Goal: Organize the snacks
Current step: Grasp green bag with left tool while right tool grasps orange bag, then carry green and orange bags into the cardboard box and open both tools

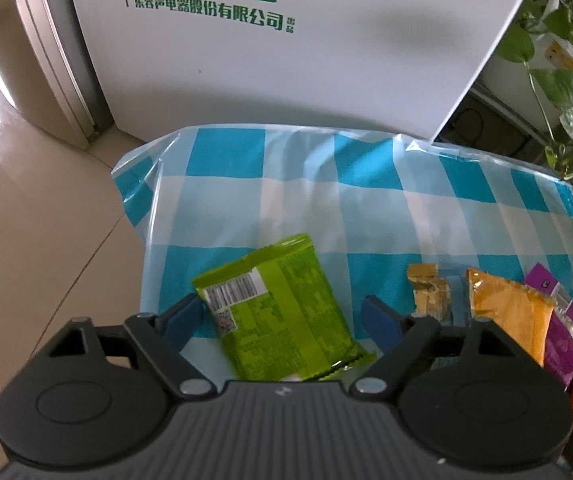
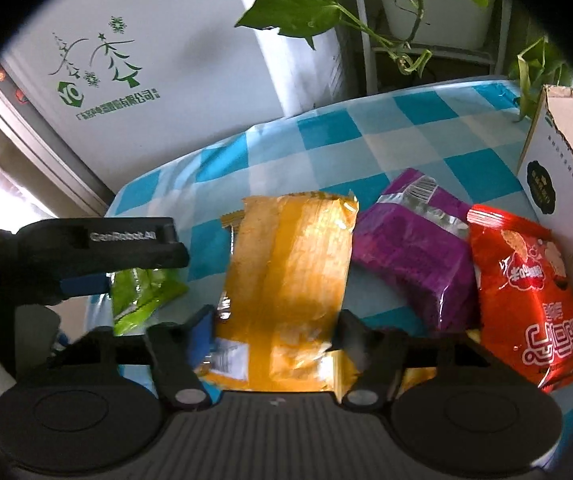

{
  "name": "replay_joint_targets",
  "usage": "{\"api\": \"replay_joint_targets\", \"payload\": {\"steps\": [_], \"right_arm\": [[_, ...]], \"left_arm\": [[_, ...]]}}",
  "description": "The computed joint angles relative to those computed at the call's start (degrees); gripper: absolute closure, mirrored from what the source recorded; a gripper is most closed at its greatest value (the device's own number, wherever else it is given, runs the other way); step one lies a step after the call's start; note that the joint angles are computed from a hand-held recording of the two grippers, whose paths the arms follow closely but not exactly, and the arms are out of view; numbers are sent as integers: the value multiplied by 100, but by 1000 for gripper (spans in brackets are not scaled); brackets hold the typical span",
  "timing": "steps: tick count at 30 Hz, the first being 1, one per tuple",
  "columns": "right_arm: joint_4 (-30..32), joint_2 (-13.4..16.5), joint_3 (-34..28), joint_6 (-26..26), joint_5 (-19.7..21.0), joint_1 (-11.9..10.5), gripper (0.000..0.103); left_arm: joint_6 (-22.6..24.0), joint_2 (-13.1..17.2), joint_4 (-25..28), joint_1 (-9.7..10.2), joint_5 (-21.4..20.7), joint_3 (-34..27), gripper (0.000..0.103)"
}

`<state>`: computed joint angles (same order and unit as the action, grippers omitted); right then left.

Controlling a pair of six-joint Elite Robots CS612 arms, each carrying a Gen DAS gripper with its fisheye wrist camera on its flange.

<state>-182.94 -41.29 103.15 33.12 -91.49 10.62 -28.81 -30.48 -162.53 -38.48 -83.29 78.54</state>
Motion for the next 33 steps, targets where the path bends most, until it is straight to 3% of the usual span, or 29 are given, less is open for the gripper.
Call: {"api": "replay_joint_targets", "payload": {"steps": [5,8,33], "right_arm": [[-87,-51,50,-159,-52,7,41],[-157,-82,109,-150,-36,-17,41],[-582,-238,383,-130,124,-115,42]], "left_arm": [[139,-30,-221,-8,-35,90,46],[51,-60,-312,-4,-99,149,50],[205,-241,-1104,-158,216,507,52]]}}
